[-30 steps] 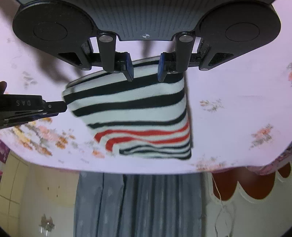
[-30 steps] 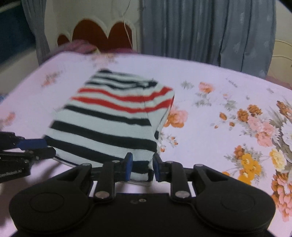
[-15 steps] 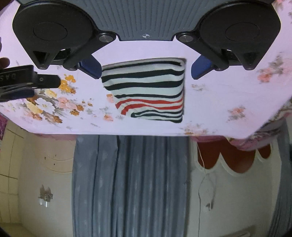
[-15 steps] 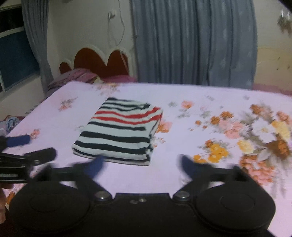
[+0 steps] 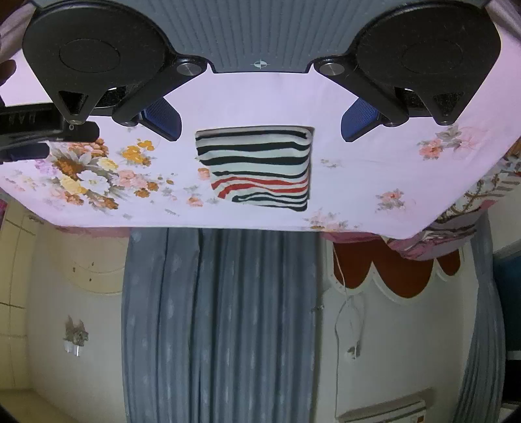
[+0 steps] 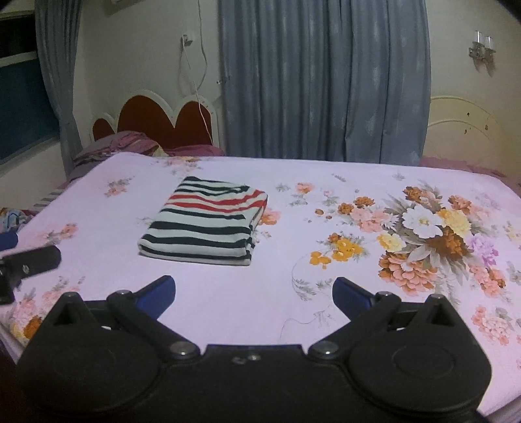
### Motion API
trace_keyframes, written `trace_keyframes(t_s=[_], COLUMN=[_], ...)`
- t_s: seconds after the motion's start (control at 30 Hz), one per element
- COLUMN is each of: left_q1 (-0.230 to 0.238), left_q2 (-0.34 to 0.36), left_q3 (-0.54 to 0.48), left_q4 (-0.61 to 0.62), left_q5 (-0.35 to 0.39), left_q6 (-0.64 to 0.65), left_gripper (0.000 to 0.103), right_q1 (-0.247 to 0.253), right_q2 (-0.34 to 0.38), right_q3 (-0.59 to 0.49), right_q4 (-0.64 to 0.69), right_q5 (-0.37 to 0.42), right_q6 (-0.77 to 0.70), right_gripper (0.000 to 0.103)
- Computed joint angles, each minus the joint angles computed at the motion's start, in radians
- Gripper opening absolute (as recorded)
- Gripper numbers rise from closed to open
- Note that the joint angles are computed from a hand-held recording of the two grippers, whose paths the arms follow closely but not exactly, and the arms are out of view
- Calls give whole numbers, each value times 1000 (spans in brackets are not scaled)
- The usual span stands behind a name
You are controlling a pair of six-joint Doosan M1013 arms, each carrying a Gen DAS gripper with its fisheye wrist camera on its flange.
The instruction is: Fold small clothes
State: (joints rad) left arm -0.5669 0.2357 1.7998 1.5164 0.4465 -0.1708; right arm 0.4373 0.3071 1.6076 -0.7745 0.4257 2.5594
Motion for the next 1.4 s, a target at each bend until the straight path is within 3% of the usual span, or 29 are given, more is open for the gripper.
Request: trace_keyframes(t_s=[0.57,1.4], left_q1=[-36,-42], left_q2=[-38,-27], left_q3=[38,25], left_q4=[69,58], left_q5=[46,43], left_q6=[-95,-72], left_gripper=[103,103], right_q1=[16,14], right_q2=[-38,-45], right_q3=[18,30], right_q4=[-93,-111], right_q5=[-26,-30], right_q6=[60,94], right_gripper=[102,102])
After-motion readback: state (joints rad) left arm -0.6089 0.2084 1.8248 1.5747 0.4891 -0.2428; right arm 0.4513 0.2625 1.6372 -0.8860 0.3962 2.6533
